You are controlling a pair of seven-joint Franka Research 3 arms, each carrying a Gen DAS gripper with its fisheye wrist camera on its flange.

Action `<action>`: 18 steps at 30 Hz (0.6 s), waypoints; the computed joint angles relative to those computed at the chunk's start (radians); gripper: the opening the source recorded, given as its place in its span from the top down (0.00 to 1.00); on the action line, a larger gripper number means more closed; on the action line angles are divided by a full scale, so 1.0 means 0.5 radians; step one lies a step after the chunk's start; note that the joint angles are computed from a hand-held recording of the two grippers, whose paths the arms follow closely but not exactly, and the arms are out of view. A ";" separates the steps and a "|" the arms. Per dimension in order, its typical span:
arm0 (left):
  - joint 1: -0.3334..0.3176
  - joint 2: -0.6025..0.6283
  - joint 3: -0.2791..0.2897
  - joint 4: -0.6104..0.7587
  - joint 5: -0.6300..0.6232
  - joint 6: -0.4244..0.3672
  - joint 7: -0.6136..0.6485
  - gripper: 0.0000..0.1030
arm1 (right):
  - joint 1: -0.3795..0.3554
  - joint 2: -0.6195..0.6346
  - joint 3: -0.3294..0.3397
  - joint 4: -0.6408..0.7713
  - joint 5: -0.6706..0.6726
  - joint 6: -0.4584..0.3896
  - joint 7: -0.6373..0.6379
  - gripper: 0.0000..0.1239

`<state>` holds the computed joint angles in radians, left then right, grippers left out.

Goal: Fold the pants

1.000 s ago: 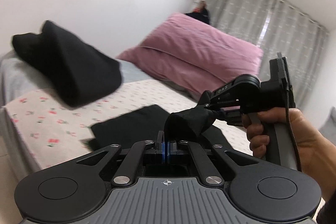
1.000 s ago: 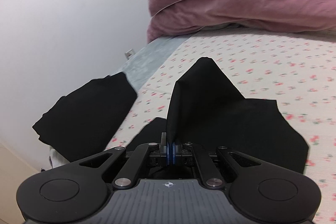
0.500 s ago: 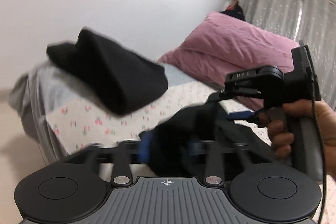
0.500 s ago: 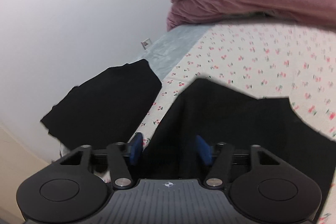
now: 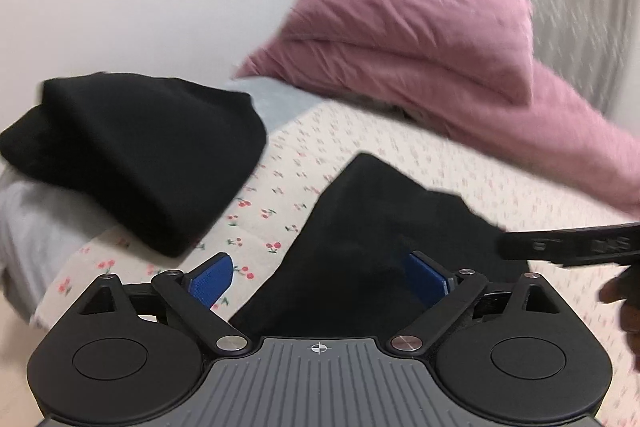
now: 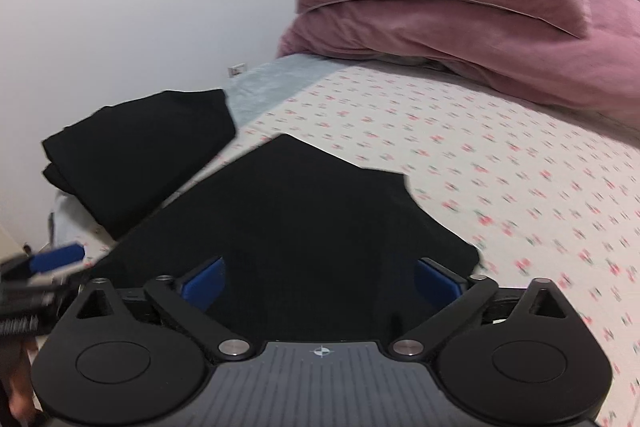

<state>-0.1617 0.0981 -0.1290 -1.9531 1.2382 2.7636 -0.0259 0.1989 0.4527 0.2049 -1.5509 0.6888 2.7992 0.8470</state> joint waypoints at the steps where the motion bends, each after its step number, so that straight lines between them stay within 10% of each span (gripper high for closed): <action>1: 0.025 0.038 0.001 0.028 -0.100 0.063 0.153 0.07 | -0.002 -0.008 -0.006 -0.025 0.003 0.016 0.006 0.17; 7: 0.273 0.268 -0.156 0.158 -1.193 0.355 1.411 0.07 | -0.046 -0.060 -0.012 -0.151 0.045 0.022 -0.009 0.17; 11: 0.677 0.445 -0.644 0.354 -2.215 0.116 2.395 0.07 | -0.119 -0.059 0.025 -0.168 0.183 -0.067 -0.053 0.17; 18: 0.941 0.731 -0.950 0.657 -2.954 -0.111 3.134 0.08 | -0.175 -0.041 0.020 -0.156 0.436 -0.279 -0.122 0.17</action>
